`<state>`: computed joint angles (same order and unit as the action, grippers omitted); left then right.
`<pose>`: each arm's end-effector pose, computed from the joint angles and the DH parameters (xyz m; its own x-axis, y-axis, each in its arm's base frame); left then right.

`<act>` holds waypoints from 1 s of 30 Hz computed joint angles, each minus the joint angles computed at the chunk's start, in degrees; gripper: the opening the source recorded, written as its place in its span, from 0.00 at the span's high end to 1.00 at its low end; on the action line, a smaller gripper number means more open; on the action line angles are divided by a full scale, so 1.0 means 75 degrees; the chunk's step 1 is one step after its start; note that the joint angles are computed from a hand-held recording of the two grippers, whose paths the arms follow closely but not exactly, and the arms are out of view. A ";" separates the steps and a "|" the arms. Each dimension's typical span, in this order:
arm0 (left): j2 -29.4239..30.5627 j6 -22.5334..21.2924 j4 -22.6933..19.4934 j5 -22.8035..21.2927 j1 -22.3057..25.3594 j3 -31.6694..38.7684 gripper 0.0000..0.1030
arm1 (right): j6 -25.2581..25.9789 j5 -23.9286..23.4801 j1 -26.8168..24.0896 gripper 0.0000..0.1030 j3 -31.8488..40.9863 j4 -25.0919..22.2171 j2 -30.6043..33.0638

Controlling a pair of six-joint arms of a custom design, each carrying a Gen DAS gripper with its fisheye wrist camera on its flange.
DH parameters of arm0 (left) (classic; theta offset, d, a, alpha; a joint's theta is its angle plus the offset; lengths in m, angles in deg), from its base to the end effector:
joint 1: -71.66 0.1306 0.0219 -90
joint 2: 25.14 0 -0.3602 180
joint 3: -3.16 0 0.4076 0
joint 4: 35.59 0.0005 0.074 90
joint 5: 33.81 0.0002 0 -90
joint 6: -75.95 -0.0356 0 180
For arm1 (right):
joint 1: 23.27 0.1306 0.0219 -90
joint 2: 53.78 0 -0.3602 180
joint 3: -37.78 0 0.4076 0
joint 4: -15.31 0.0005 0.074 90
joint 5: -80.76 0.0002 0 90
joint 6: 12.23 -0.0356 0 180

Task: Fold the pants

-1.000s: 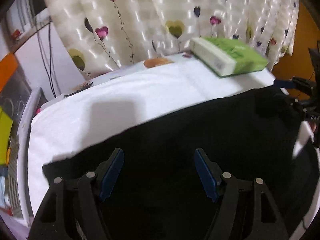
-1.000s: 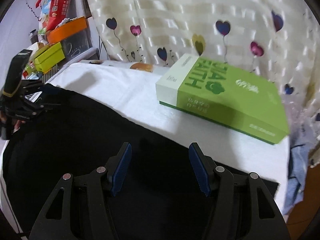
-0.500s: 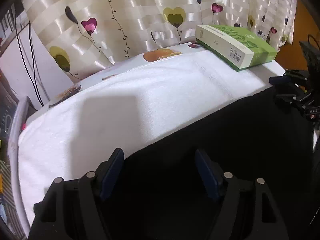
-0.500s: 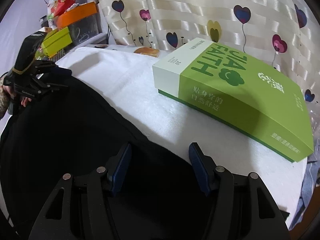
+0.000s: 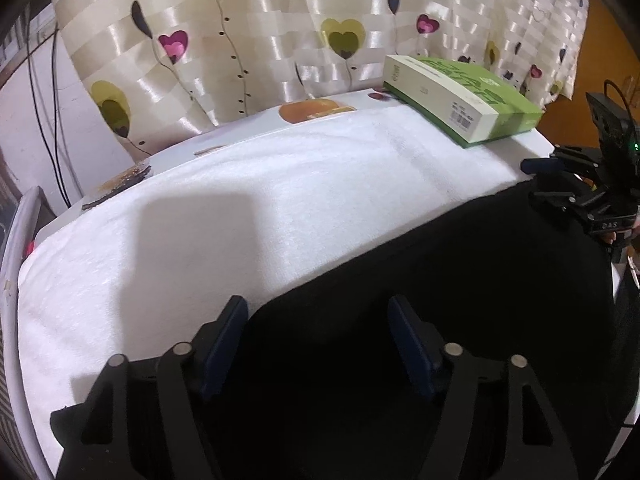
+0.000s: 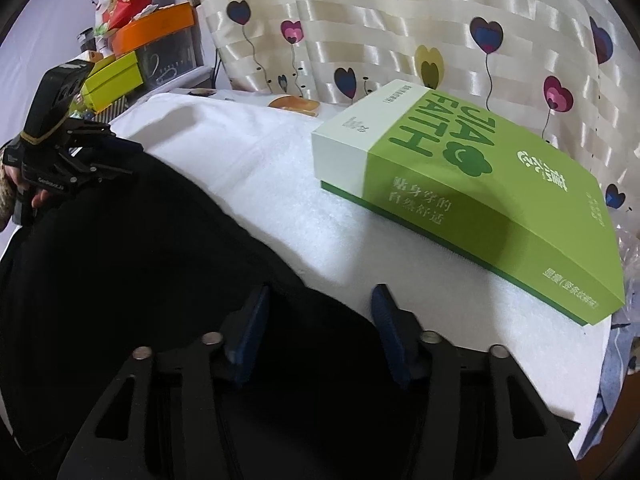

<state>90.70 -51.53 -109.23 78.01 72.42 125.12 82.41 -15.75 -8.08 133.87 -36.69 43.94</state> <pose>0.6250 -0.0054 0.3992 -0.6542 0.5563 -0.5124 0.6652 0.7456 -0.0399 0.5225 0.1455 0.3878 -0.7482 -0.2864 -0.5984 -0.3870 0.9211 0.0430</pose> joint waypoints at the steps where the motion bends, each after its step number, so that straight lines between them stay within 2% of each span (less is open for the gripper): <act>1: 0.0009 -0.0121 -0.0105 0.0054 0.0004 0.0043 0.38 | 0.0040 0.0026 0.0028 0.62 -0.0045 0.0029 -0.0041; 6: -0.0153 -0.0242 -0.0060 0.0061 0.0018 -0.0137 0.52 | 0.0102 0.0154 0.0127 0.78 -0.0268 0.0134 -0.0240; 9: -0.0224 -0.0182 -0.0006 0.0037 0.0051 -0.0203 0.65 | 0.0072 0.0322 0.0157 0.88 -0.0309 0.0133 -0.0297; 11: -0.0295 -0.0016 0.0135 0.0020 0.0094 -0.0290 0.80 | 0.0048 0.0501 0.0210 0.91 -0.0391 0.0186 -0.0381; 13: -0.0426 0.0171 0.0381 -0.0046 0.0115 -0.0477 0.85 | 0.0091 0.0748 0.0307 0.92 -0.0514 0.0306 -0.0514; 20: -0.1126 0.0313 0.1103 -0.0203 0.0096 -0.1185 0.87 | -0.0071 0.1144 0.0517 0.92 -0.0732 0.0586 -0.1043; 30: -0.2353 0.0565 0.1540 0.0039 0.0388 -0.2177 0.87 | -0.0427 0.1634 0.1077 0.92 -0.1386 0.0715 -0.2174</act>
